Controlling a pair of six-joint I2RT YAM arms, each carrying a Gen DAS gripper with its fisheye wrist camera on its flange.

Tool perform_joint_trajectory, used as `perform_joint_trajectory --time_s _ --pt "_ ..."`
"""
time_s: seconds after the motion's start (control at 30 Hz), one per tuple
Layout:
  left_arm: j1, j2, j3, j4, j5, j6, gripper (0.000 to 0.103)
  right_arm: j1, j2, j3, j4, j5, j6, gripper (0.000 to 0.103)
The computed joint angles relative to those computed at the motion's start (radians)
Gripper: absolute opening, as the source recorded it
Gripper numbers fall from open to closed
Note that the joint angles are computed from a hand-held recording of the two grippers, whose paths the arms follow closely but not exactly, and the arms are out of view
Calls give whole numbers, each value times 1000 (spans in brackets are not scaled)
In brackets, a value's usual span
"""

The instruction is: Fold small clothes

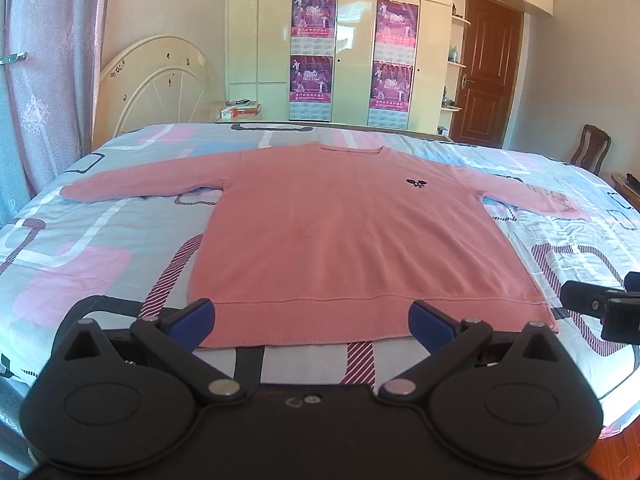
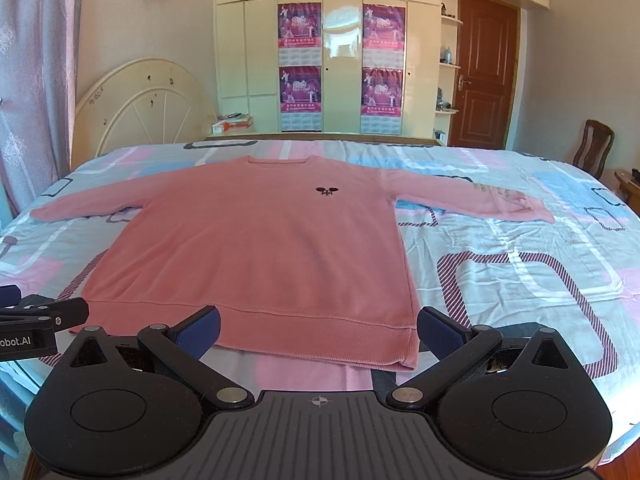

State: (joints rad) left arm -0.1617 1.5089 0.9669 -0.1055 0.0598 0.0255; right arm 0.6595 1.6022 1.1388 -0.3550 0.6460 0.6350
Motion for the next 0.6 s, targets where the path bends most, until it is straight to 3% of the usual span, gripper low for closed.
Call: perform_joint_trajectory --time_s 0.6 --pt "0 -7 0 -3 3 4 103 1 0 2 -3 1 1 103"
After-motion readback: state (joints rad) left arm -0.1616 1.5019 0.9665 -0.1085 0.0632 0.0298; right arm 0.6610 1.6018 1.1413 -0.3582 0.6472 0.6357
